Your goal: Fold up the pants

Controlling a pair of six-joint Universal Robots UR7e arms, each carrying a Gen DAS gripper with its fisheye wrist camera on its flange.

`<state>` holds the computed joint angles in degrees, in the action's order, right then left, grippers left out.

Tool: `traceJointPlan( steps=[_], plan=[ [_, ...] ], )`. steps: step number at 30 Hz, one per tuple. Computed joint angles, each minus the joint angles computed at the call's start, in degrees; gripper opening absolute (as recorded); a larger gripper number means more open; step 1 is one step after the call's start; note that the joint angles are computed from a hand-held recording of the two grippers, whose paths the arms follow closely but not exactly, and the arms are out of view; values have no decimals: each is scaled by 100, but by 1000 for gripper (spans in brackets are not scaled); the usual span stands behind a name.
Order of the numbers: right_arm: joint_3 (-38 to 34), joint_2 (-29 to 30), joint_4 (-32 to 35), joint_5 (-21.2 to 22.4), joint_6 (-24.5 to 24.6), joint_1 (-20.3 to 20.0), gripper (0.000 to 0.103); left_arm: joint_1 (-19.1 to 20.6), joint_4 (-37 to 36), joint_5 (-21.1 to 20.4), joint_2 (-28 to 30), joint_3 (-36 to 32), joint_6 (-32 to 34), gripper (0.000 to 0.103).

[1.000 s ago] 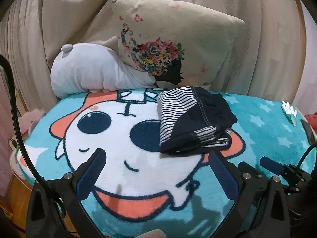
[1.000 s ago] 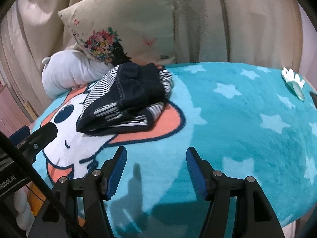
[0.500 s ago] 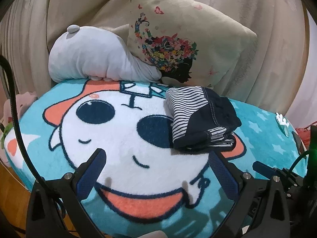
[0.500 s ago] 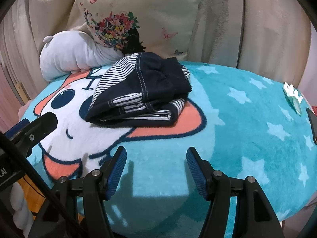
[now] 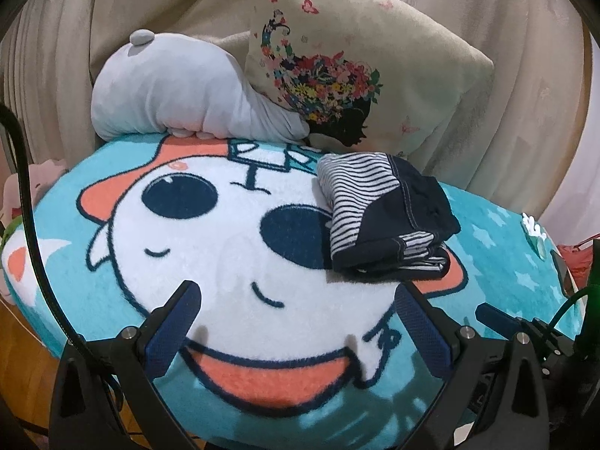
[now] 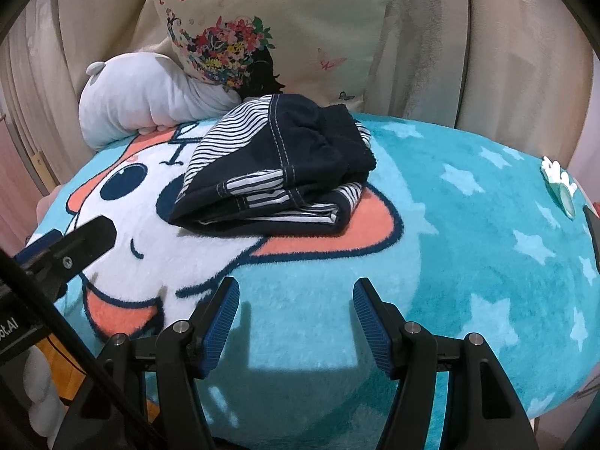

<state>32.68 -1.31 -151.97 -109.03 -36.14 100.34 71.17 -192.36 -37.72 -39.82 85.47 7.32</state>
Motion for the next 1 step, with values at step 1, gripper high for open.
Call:
traceJointPlan(
  steps=[1],
  plan=[
    [-21,6,32,17,21,-8,68,1,31,2,11,-14,1,103]
  ],
)
